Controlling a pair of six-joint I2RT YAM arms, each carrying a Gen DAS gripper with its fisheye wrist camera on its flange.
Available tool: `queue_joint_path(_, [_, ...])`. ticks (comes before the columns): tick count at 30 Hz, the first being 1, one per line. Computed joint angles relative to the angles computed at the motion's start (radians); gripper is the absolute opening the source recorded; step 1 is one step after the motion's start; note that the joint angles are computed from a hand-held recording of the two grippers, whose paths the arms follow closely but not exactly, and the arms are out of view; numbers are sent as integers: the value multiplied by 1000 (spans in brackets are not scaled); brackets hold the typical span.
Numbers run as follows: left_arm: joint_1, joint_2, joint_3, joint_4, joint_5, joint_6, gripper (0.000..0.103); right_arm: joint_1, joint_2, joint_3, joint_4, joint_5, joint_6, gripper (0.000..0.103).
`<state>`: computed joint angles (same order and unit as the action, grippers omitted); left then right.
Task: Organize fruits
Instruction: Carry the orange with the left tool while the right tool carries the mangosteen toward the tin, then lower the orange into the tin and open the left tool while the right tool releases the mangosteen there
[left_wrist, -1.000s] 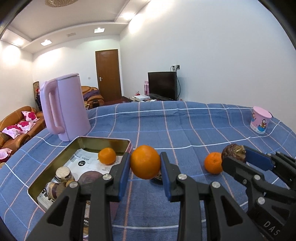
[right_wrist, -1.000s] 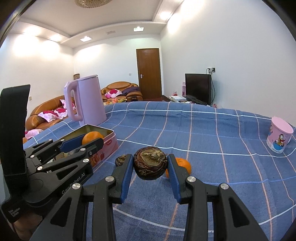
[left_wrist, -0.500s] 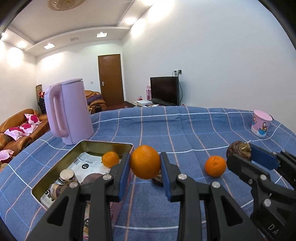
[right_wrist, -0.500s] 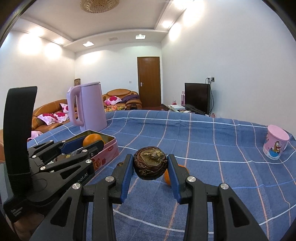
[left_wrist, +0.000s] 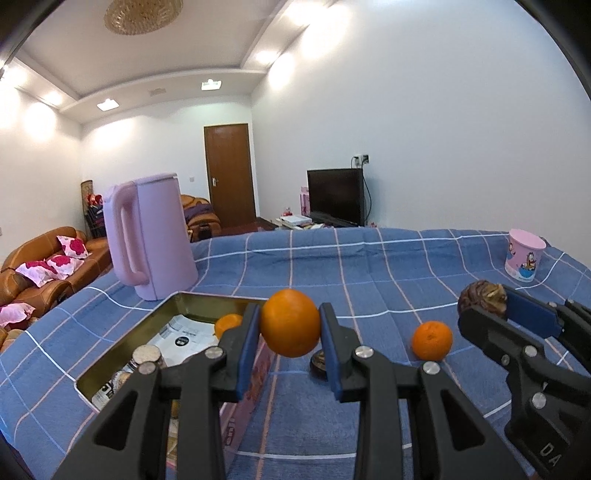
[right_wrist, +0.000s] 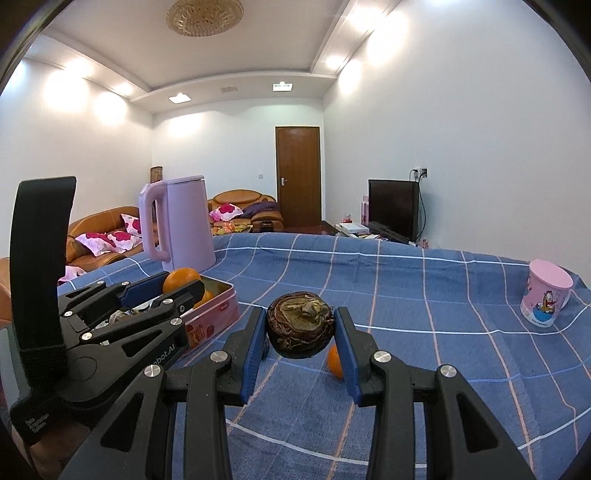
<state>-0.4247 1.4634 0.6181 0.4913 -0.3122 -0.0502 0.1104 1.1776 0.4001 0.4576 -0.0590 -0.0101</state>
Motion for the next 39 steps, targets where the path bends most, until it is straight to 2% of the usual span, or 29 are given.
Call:
queue_joint_path(8, [-14,-10,-23,42,-37,9,34,-13,-38,-35,30,-5,6,40])
queue_joint_path(20, [-4,-4,1,-2,-24,3,34,-12,-2,7,-11,-25,-9,40])
queue_joint_path(25, [31,3,25,-57,15,0,34,-2,36,50,-44,-21,-16,40])
queue_joint_path(28, [85,9,51,-108,78,-24,34,8,66,81,-64,-22,-23,40])
queue_joint_path(39, [229,9,87,-149,165,1,34,76,162,199,-120,-10,-56,39])
